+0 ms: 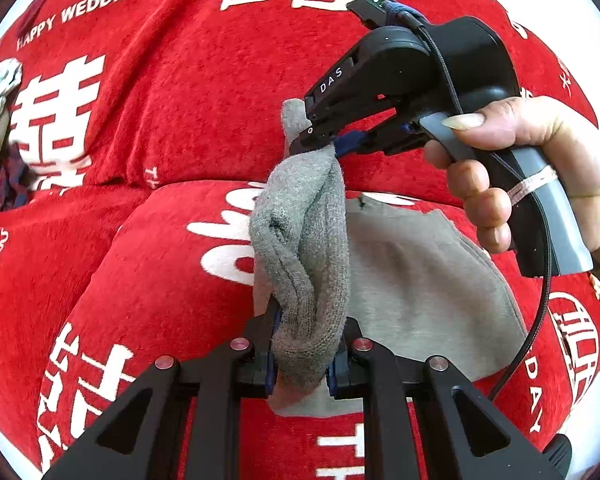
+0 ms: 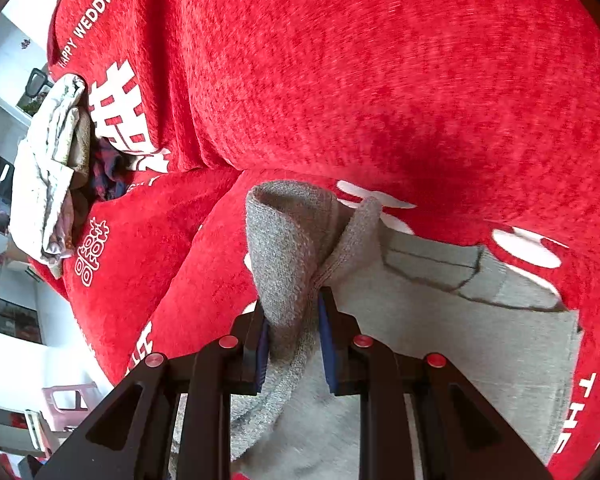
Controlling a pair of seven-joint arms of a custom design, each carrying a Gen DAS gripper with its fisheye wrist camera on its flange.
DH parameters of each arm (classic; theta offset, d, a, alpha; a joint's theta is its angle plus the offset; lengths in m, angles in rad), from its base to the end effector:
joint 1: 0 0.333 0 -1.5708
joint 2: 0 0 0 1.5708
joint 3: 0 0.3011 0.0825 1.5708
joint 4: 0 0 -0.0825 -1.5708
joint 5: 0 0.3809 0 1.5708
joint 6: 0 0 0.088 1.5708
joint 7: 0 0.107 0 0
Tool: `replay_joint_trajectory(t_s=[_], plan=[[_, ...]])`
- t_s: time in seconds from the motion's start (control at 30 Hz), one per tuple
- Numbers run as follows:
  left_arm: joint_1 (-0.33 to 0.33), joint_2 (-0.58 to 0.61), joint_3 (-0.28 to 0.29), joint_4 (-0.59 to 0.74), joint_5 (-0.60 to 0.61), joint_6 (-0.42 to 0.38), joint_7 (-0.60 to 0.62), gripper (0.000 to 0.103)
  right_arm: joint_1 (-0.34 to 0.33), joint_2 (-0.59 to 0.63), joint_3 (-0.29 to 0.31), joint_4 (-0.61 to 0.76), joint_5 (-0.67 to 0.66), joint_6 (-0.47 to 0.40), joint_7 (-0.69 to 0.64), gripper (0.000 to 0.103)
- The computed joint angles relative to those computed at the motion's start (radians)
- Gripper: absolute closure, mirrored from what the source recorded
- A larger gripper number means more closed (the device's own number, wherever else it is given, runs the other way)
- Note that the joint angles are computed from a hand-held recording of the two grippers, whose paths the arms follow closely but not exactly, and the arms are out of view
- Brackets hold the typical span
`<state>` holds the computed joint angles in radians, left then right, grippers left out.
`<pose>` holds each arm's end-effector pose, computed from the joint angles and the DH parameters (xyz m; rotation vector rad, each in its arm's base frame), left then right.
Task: Fold small clothes
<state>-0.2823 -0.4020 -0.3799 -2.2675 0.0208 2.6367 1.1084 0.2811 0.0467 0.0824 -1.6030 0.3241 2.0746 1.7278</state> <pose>0.3736 -0.3205 0.5799 -1.6360 2.0919 -0.9569 0.5621 0.2300 0.6237 -1.9493 1.7467 0.0840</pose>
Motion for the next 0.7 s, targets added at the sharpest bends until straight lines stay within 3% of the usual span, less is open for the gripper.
replay_joint_trajectory(t_s=[0.5,0.7], plan=[[-0.032,0.123,-0.109,0.169,0.219,-0.101,-0.124,0.084,-0.055,-0.146,-0.074,-0.154,0.133,-0.016,-0.175,0.079],[-0.087,0.196,-0.108,0.248,0.296,-0.160,-0.176,0.084,-0.071,-0.189,-0.101,-0.200,0.164,-0.019,-0.236,0.079]])
